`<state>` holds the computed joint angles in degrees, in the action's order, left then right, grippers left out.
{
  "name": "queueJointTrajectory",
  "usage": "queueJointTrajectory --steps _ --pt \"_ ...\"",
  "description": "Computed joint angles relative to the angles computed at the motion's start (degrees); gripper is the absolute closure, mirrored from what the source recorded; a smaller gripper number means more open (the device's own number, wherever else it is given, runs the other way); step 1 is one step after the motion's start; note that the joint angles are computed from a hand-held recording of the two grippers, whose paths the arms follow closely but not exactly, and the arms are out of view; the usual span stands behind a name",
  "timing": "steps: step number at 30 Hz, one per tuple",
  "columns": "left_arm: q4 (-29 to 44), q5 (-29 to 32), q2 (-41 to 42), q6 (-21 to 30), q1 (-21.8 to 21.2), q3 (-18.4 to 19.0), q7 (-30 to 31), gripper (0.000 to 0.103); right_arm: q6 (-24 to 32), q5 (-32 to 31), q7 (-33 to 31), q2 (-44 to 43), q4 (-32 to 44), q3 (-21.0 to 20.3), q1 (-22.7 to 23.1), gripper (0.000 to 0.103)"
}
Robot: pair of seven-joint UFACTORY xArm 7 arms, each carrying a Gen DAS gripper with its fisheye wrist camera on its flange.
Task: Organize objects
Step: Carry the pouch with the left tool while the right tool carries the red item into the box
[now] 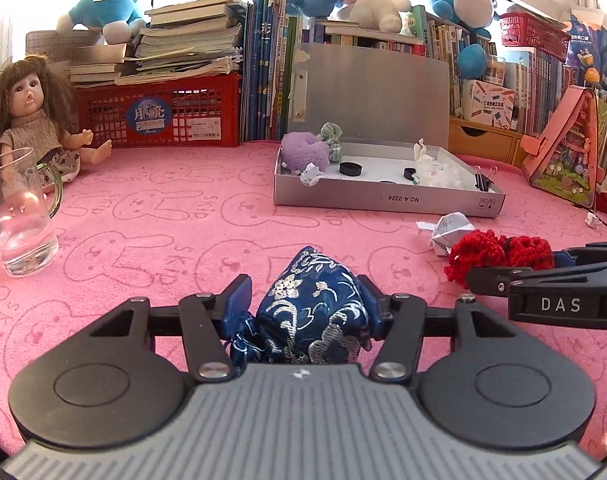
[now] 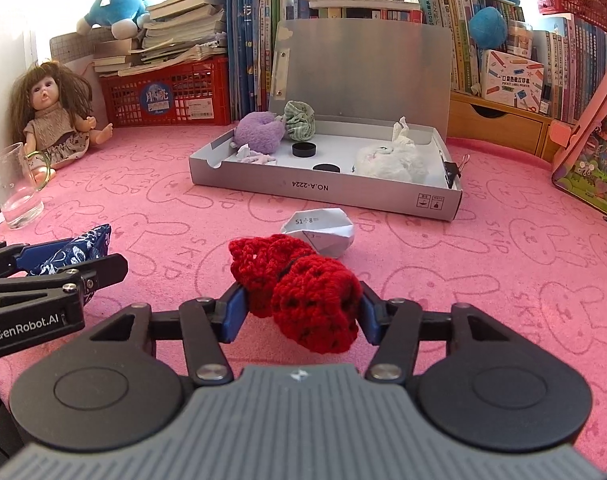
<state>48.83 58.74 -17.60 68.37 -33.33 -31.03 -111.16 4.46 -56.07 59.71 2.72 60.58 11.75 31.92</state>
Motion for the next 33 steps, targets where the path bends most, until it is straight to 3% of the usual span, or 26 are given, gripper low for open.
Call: queueJointTrajectory --steps 7,13,21,33 --pt "2.1 4.6 0.1 -3.6 2.4 2.0 2.6 0.042 -0.1 -6.3 5.7 0.7 3.8 -1.1 -0.3 0.045" --pt "4.8 8.0 1.1 -7.5 5.6 4.3 4.8 0.042 0.3 -3.2 3.8 2.9 7.8 -2.8 -1.0 0.045" --pt "10.5 12.9 5.5 -14.5 9.7 8.9 8.0 0.042 0.6 21.1 -15.9 9.4 15.0 -0.6 -4.8 0.045" --pt "23.1 20.2 19.6 -20.8 10.4 17.8 10.8 0.042 3.1 34.4 -28.2 26.3 36.4 -3.4 -1.4 0.044"
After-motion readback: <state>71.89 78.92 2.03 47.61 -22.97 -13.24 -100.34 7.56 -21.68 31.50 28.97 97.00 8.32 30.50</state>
